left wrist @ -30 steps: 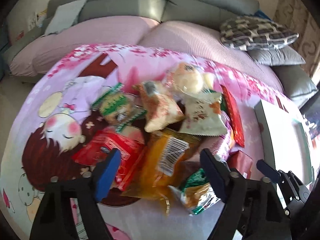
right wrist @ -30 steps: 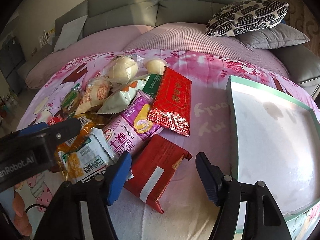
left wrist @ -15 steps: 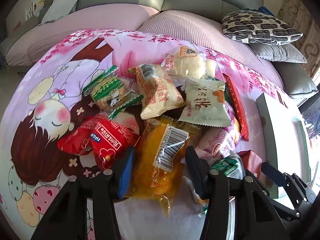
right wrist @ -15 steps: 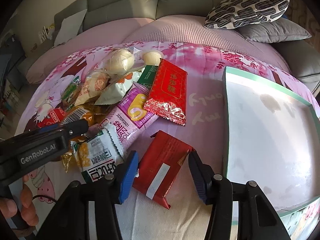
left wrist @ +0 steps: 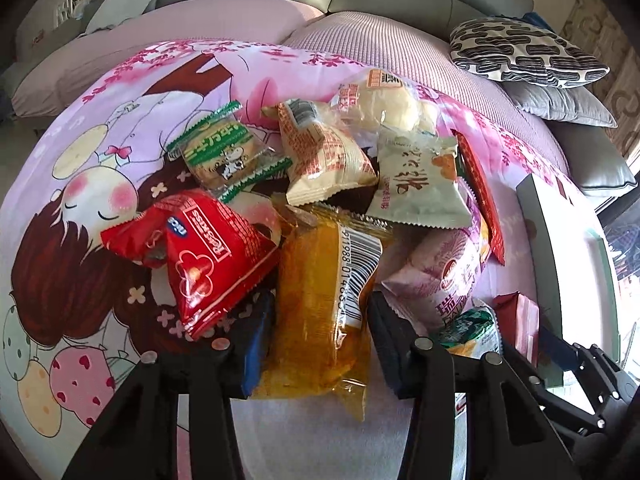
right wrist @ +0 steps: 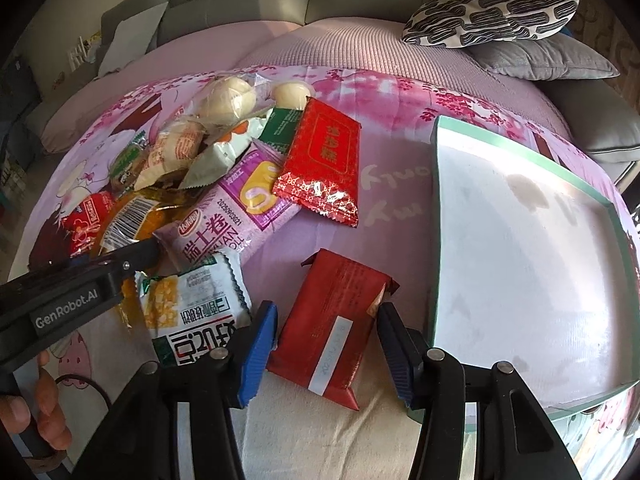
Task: Organize snacks
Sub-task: 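Grasp the yellow bread bag with the left tool while the right tool grasps the red cake pack, then carry both packs over the mint-rimmed tray and open both tools to drop them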
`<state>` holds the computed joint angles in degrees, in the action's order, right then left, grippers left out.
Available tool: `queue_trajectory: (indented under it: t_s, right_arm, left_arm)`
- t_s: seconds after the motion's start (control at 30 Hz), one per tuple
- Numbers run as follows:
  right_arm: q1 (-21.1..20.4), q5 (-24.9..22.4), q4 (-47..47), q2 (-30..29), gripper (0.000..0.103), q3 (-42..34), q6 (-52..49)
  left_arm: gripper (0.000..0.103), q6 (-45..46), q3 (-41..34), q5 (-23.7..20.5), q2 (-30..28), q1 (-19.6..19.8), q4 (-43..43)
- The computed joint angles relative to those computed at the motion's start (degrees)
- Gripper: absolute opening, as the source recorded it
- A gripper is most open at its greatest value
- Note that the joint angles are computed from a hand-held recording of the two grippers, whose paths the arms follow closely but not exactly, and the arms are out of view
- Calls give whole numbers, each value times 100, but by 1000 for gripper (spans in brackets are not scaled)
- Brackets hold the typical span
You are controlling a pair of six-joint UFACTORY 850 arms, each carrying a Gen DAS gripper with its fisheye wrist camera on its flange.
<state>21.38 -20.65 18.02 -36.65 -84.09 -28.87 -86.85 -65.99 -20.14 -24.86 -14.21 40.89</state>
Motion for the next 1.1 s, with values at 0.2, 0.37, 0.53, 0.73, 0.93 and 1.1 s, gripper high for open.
queue_trajectory:
  t_s: [0.2, 0.37, 0.53, 0.73, 0.93, 1.1]
  right_arm:
    - [-26, -11, 56, -94, 46, -51, 22]
    - [7, 118, -65, -94, 45, 2, 78]
    - [-17, 116, 146, -91, 45, 10, -139]
    - [-127, -31, 833, -86, 42, -29, -709]
    - [-203, 0, 1187, -20, 42, -10, -921]
    - [-300, 1, 2013, 100, 42, 71, -1633]
  left_arm:
    - [49, 0, 4, 46, -54, 11, -27]
    - [49, -158, 14, 20, -53, -6, 99]
    - [45, -509, 17, -58, -79, -69, 399]
    - [43, -754, 46, -6, -55, -65, 634]
    - [42, -995, 164, 20, 88, -97, 871]
    - [41, -1443, 259, -8, 236, -166, 1323]
